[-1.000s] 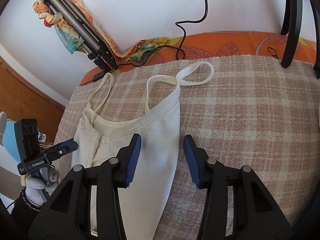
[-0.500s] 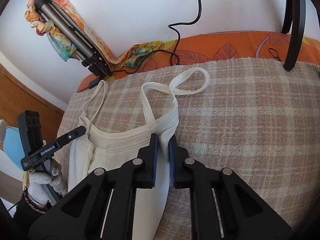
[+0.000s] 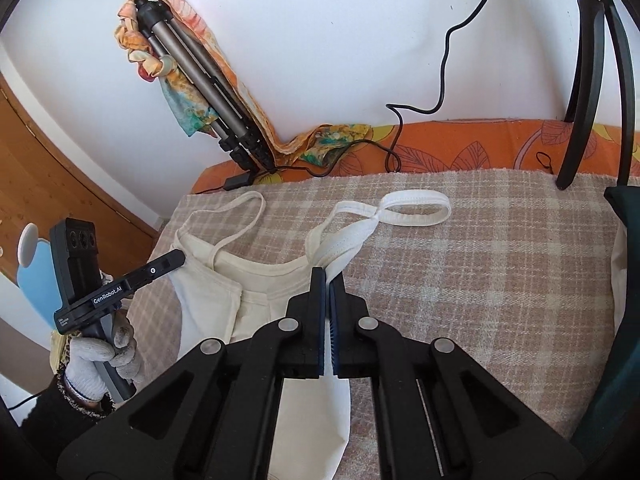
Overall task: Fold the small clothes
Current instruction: 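Grasp the strap end with both tools and fold it down over the hem, then open both tools and release the folded camisole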
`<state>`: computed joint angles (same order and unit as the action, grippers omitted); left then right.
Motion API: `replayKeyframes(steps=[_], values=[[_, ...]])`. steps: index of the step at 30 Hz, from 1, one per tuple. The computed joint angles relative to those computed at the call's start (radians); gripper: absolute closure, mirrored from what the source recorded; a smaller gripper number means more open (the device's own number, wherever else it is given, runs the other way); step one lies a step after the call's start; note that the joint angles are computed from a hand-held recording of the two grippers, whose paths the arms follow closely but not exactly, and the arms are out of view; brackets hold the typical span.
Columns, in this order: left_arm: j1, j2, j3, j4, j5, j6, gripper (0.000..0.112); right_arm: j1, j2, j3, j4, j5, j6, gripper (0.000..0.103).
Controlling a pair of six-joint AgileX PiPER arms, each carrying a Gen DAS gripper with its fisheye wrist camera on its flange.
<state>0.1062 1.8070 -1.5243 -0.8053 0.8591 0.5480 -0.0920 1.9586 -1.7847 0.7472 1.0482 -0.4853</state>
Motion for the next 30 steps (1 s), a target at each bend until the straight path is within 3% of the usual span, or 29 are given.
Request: replayKeyframes(steps=[17,23,24,26,27,28,30], values=[[0.080,-0.491,0.420,-0.013,0.041,0.151,0.111,-0.067,-0.565,0.533,0.005,0.029,-0.100,0.100],[0.125,-0.500,0.456,-0.022,0.124,0.154,0.111,-0.056,-0.586,0.593,-0.054,0.014,-0.058,0.099],[0.119,-0.488,0.444,-0.008,0.122,0.137,0.109,-0.042,-0.575,0.587,-0.068,-0.001,-0.048,0.097],[0.113,-0.452,0.410,0.000,0.139,0.109,0.096,-0.038,-0.529,0.557,-0.045,0.012,-0.045,0.078],[0.111,-0.430,0.392,-0.002,0.140,0.097,0.081,-0.041,-0.503,0.541,-0.012,0.024,-0.051,0.051],[0.111,-0.410,0.379,-0.013,0.131,0.091,0.073,-0.046,-0.485,0.537,0.022,0.014,-0.066,0.035],[0.114,-0.359,0.350,-0.057,0.117,0.105,0.073,-0.036,-0.428,0.495,0.041,-0.004,-0.066,0.035]])
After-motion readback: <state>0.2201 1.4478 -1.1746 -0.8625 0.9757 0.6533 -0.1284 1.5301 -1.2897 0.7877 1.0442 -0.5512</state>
